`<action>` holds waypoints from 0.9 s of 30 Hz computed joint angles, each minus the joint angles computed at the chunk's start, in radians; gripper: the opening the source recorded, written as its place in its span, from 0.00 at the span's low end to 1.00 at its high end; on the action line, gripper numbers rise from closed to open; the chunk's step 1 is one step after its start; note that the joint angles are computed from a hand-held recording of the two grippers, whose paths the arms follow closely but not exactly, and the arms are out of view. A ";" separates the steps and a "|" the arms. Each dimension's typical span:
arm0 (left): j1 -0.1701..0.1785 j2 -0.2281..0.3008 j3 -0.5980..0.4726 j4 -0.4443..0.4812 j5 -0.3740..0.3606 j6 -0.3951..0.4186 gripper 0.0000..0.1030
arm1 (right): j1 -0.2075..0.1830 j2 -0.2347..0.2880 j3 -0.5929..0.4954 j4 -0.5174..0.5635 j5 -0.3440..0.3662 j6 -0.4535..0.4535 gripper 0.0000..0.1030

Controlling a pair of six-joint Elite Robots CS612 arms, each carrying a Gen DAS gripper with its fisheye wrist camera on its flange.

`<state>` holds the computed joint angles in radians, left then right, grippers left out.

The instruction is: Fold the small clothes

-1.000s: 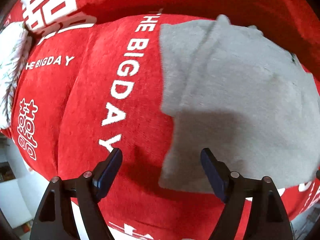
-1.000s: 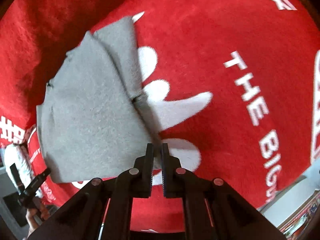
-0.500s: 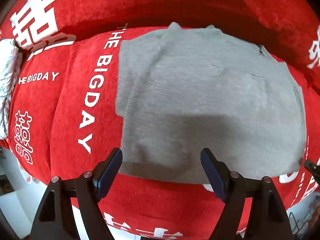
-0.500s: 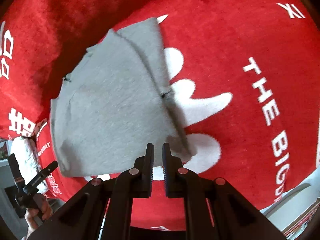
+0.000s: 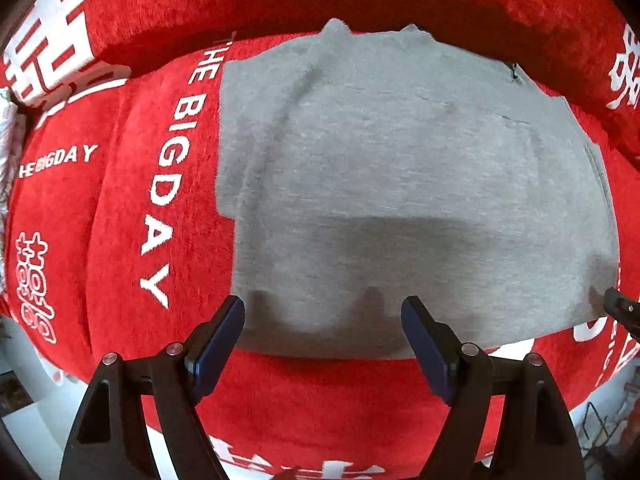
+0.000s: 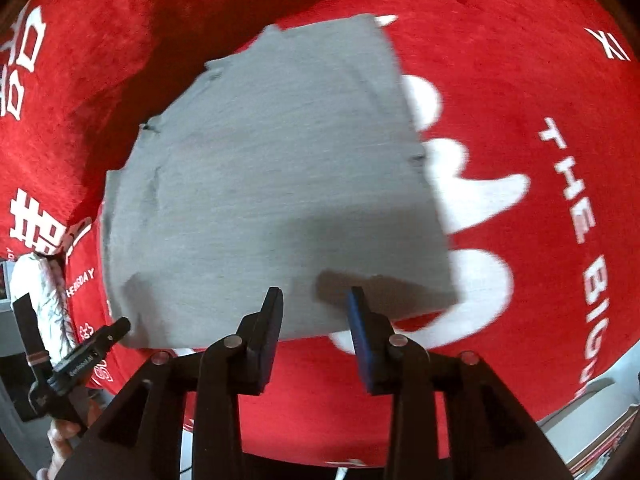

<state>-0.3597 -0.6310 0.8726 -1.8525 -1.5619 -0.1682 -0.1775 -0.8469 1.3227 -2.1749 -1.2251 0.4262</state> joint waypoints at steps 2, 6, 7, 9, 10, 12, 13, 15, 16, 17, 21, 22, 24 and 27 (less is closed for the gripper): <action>0.012 0.008 -0.016 0.010 0.008 0.015 1.00 | 0.021 0.013 -0.024 -0.006 0.013 0.020 0.45; 0.034 0.014 -0.033 -0.004 0.012 0.053 1.00 | 0.067 0.059 -0.110 0.001 0.014 0.030 0.54; 0.041 0.015 -0.036 -0.010 0.012 0.065 1.00 | 0.075 0.070 -0.128 0.002 0.018 0.029 0.54; 0.052 0.017 -0.040 -0.020 0.015 0.091 1.00 | 0.097 0.101 -0.187 0.006 0.025 0.026 0.54; 0.060 0.018 -0.041 -0.026 0.014 0.096 1.00 | 0.110 0.126 -0.233 0.016 0.027 0.016 0.54; 0.073 0.017 -0.038 -0.032 0.007 0.083 1.00 | 0.127 0.162 -0.297 0.029 0.035 0.004 0.54; 0.082 0.019 -0.039 -0.032 0.005 0.074 1.00 | 0.136 0.186 -0.337 0.040 0.044 -0.002 0.54; 0.092 0.025 -0.043 -0.022 0.009 0.068 1.00 | 0.149 0.232 -0.412 0.060 0.062 -0.004 0.54; 0.101 0.028 -0.046 -0.016 0.009 0.060 1.00 | 0.156 0.260 -0.459 0.073 0.070 -0.002 0.53; 0.107 0.031 -0.048 -0.013 0.006 0.054 1.00 | 0.162 0.283 -0.495 0.079 0.079 -0.001 0.48; 0.126 0.035 -0.044 -0.016 0.005 0.042 1.00 | 0.184 0.372 -0.641 0.120 0.077 -0.008 0.04; 0.130 0.035 -0.041 -0.020 0.010 0.040 1.00 | 0.189 0.400 -0.688 0.144 0.072 -0.003 0.04; 0.135 0.036 -0.037 -0.021 0.006 0.033 1.00 | 0.197 0.444 -0.765 0.188 0.064 0.003 0.04; 0.142 0.039 -0.036 -0.021 -0.006 0.023 1.00 | 0.206 0.500 -0.868 0.284 0.078 -0.042 0.05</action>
